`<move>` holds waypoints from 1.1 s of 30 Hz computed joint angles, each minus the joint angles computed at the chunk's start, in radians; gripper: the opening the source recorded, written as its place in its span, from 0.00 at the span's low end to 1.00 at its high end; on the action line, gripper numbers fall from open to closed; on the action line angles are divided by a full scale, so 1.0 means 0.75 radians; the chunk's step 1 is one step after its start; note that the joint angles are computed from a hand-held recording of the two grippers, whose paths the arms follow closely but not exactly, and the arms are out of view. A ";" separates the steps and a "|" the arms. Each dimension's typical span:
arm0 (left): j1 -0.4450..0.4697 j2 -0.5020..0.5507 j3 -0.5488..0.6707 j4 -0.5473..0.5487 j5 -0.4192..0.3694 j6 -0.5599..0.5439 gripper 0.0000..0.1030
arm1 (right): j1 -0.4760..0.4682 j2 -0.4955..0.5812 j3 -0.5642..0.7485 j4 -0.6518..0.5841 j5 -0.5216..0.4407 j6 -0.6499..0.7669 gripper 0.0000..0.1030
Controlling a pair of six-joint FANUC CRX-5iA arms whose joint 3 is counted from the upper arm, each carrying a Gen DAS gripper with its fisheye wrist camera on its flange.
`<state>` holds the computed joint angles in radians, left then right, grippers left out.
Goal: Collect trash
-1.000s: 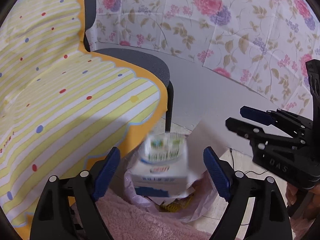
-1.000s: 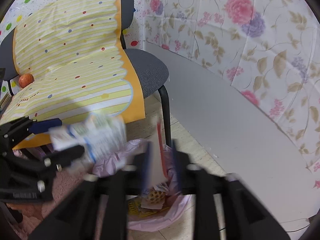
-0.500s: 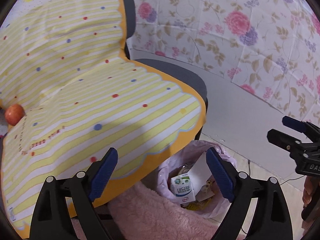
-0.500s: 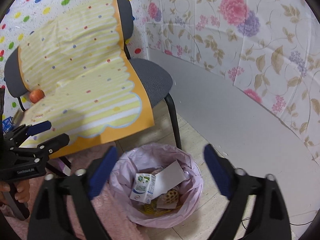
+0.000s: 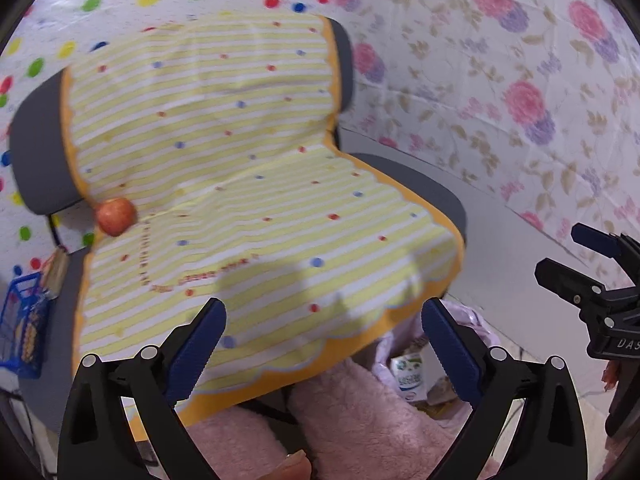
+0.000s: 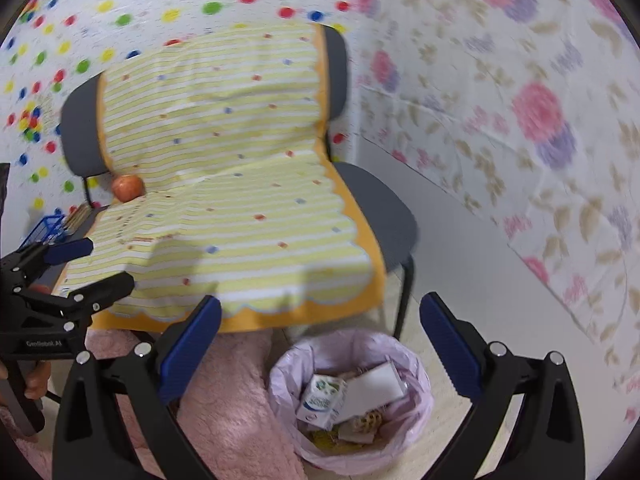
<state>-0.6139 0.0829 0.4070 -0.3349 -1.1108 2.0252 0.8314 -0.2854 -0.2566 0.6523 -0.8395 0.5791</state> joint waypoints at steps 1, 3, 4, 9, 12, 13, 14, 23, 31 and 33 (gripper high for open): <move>0.004 -0.006 0.006 -0.011 -0.021 0.018 0.94 | 0.004 0.008 0.013 -0.001 0.008 0.016 0.94; 0.021 -0.028 0.012 -0.025 -0.068 0.055 0.94 | 0.013 0.034 0.056 -0.020 0.023 0.069 0.94; 0.026 -0.037 0.015 -0.038 -0.089 0.078 0.94 | 0.017 0.046 0.078 -0.031 0.033 0.098 0.94; -0.009 -0.055 0.084 -0.235 -0.285 0.225 0.94 | 0.037 0.110 0.179 -0.058 0.074 0.202 0.94; -0.027 -0.059 0.112 -0.322 -0.396 0.269 0.94 | 0.049 0.147 0.230 -0.070 0.097 0.228 0.94; -0.030 -0.064 0.117 -0.348 -0.433 0.279 0.94 | 0.053 0.160 0.245 -0.072 0.101 0.233 0.94; -0.029 -0.069 0.117 -0.360 -0.453 0.282 0.94 | 0.055 0.174 0.260 -0.081 0.106 0.243 0.94; -0.023 -0.103 0.109 -0.417 -0.522 0.319 0.94 | 0.071 0.248 0.348 -0.187 0.098 0.336 0.94; -0.009 -0.100 0.111 -0.402 -0.509 0.311 0.94 | 0.065 0.250 0.351 -0.193 0.093 0.335 0.94; -0.004 -0.099 0.111 -0.391 -0.505 0.308 0.94 | 0.064 0.250 0.353 -0.200 0.090 0.340 0.94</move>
<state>-0.6167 0.0089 0.4902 -0.6281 -1.4893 2.2559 0.8791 -0.0979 0.0083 0.5020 -0.7718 0.8341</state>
